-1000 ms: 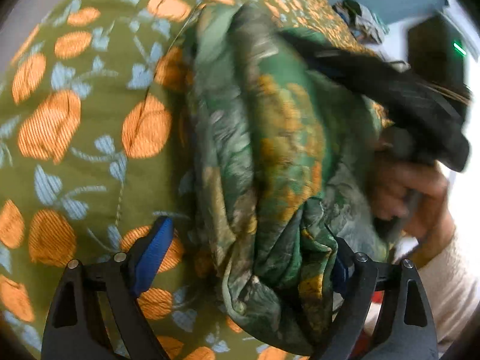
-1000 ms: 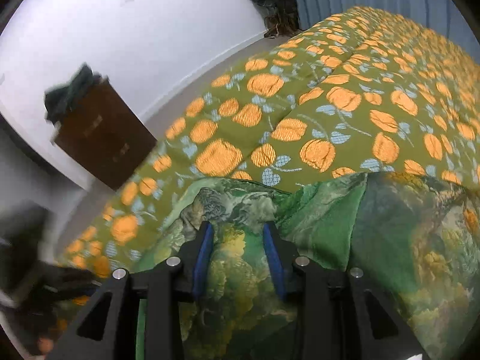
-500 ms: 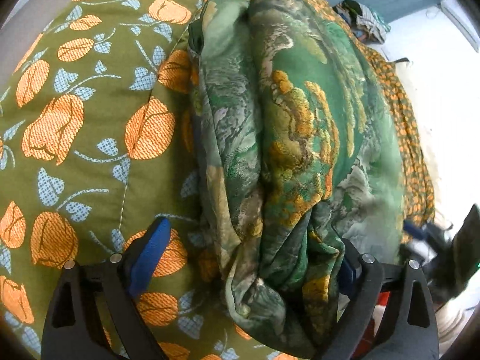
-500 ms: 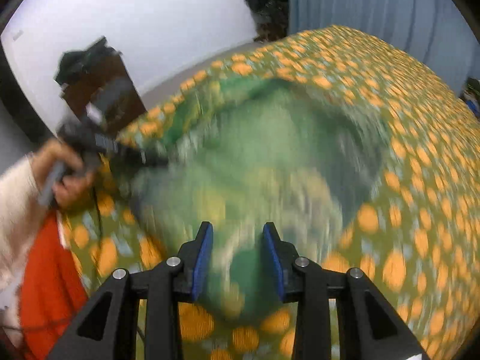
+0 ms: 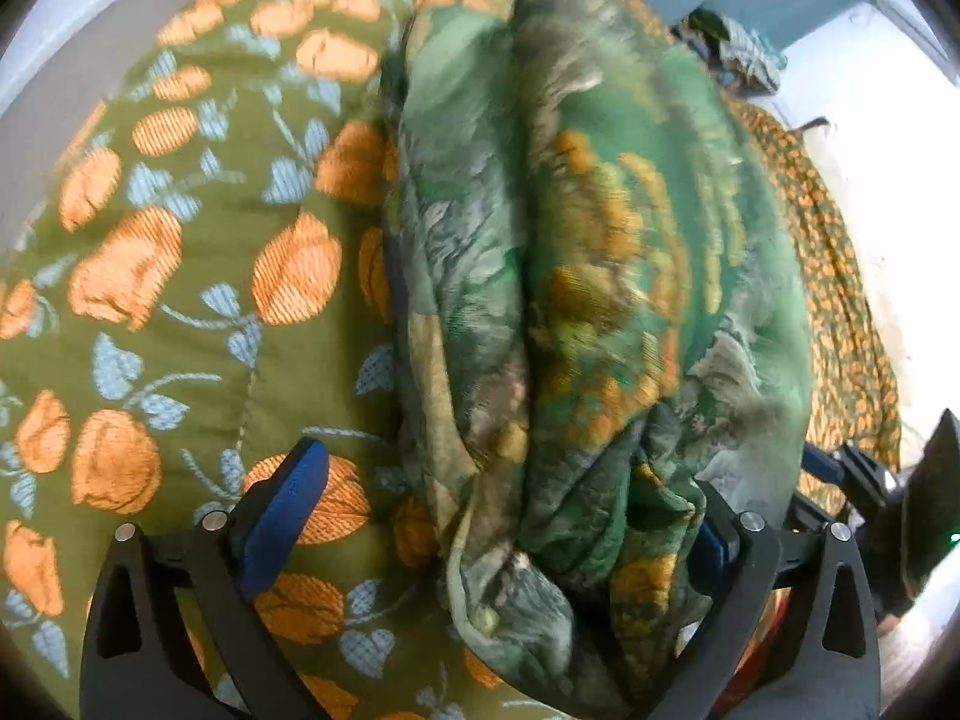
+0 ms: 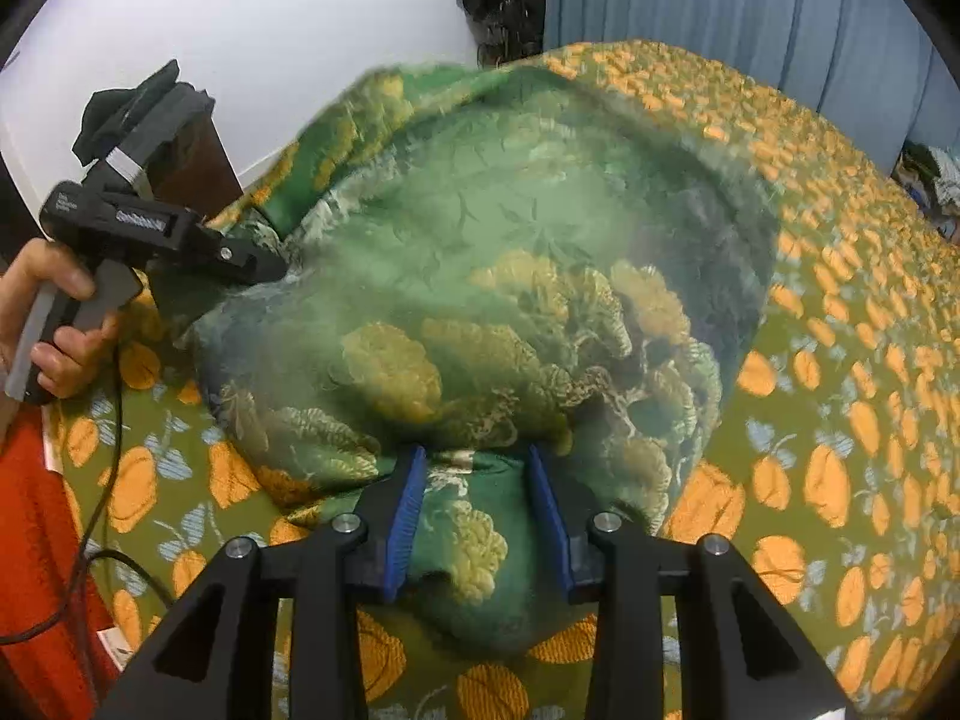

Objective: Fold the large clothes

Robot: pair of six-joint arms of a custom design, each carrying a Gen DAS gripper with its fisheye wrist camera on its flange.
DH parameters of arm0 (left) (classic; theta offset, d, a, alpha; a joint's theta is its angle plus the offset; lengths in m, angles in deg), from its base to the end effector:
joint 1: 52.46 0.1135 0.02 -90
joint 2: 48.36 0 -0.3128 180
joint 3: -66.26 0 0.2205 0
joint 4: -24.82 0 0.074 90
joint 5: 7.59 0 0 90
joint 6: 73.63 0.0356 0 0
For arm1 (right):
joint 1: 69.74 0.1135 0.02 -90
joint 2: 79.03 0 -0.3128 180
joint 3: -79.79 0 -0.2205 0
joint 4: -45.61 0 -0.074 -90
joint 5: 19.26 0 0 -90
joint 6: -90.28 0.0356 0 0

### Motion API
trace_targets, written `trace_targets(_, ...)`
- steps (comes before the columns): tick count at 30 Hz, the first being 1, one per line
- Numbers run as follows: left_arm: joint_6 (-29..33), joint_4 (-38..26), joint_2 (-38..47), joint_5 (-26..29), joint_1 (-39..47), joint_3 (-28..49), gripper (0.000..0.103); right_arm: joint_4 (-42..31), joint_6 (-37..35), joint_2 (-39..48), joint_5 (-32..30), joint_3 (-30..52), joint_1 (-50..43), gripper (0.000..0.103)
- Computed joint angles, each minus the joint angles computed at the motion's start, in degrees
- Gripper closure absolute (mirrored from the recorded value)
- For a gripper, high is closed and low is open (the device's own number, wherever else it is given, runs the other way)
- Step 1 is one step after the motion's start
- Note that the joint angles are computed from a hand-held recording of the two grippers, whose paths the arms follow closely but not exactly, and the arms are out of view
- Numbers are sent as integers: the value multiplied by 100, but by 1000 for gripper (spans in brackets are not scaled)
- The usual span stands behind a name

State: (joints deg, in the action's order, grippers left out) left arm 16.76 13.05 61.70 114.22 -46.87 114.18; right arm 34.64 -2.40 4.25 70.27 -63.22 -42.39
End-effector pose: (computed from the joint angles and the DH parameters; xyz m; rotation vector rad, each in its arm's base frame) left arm 0.2598 0.0066 0.1122 -0.0140 2.7402 -0.7589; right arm 0.1731 0.0899 0.1726 -0.6713 2.4908 0.1722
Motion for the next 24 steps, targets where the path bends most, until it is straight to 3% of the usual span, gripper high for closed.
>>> trace_targets(2, -108, 102, -435, -59, 14, -231, 0, -375, 71, -433, -52, 110, 53, 40)
trace_targets(3, -172, 124, -633, -103, -18, -322, 0, -597, 129, -665, -52, 182, 90, 38)
trace_targets(9, -304, -259, -2063, -1175, -550, -544, 2, -1539, 571, -1831, 612, 451, 897, 38)
trace_targets(15, -312, -797, -2936, -2182, -997, -462, 2, -2031, 919, -2236, 908, 645, 1274, 38)
trace_targets(23, -16, -1241, -3420, -2567, -1023, -303, 2, -2428, 1359, -2297, 1459, 749, 1556, 38)
trace_targets(24, 98, -1277, -3471, -2355, -816, -295, 2, -2528, 1410, -2332, 1499, 789, 1533, 38)
